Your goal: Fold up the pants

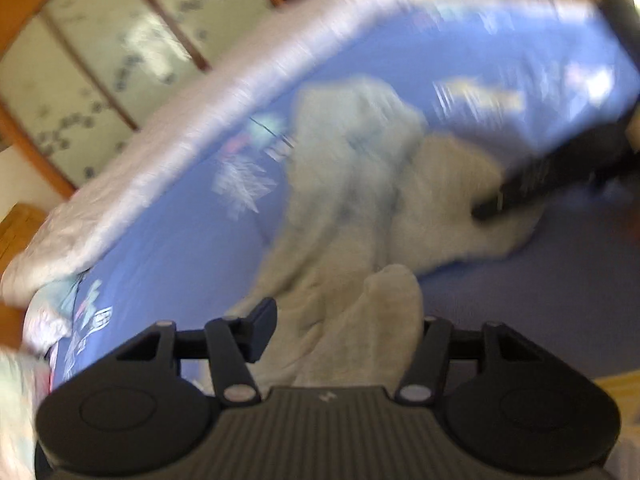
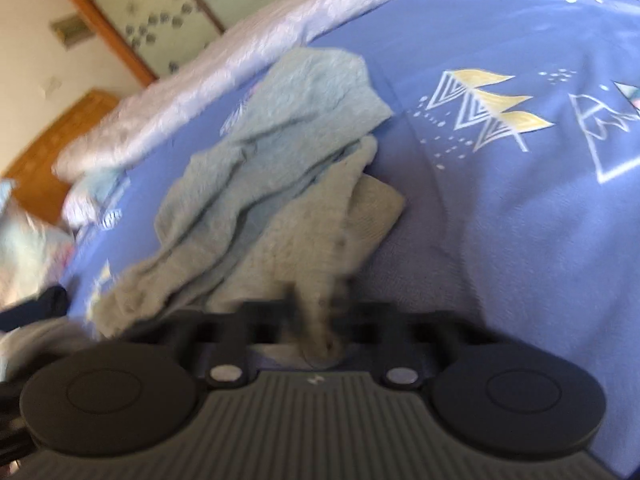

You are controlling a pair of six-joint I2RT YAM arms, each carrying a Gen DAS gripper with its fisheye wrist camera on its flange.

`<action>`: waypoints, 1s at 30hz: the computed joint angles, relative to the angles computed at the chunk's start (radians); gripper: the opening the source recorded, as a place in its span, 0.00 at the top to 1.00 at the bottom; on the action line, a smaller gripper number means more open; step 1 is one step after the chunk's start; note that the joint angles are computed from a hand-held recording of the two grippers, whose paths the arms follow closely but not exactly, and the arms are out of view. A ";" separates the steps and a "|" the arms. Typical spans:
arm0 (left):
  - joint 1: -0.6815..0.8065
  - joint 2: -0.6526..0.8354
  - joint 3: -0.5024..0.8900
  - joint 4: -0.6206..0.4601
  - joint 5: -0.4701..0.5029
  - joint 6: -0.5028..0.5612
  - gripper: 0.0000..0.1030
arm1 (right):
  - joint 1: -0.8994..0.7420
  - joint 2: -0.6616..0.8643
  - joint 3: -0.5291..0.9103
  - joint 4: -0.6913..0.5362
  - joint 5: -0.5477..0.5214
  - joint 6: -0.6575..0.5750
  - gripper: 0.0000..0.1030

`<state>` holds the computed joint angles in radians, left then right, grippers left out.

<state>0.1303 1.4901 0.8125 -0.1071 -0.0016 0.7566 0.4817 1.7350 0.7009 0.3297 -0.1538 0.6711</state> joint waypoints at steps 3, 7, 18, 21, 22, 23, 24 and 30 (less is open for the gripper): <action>-0.015 0.087 0.108 -0.140 0.002 -0.030 0.90 | -0.025 -0.067 -0.040 0.005 0.018 -0.010 0.90; 0.175 0.005 0.300 -0.347 0.216 -0.238 0.91 | -0.130 -0.222 -0.110 -0.007 0.093 -0.029 0.91; 0.906 0.075 0.632 -0.698 0.614 -0.287 0.89 | -0.708 -0.461 -0.068 -0.297 0.123 -0.088 0.43; 0.953 0.017 0.463 -0.762 0.660 -0.125 0.90 | -0.733 -0.618 -0.203 -0.280 0.065 -0.065 0.43; 0.966 -0.003 0.411 -0.821 0.680 -0.032 0.90 | -0.717 -0.677 -0.241 -0.295 0.060 -0.066 0.43; 0.990 -0.025 0.370 -0.887 0.697 0.069 0.90 | -0.688 -0.735 -0.279 -0.302 0.066 -0.061 0.43; 0.989 -0.058 0.310 -0.919 0.702 0.137 0.90 | -0.640 -0.794 -0.318 -0.310 0.065 -0.052 0.43; 0.880 -0.294 0.077 -1.185 0.753 0.454 0.90 | -0.196 -0.650 -0.376 -0.133 -0.254 0.097 0.37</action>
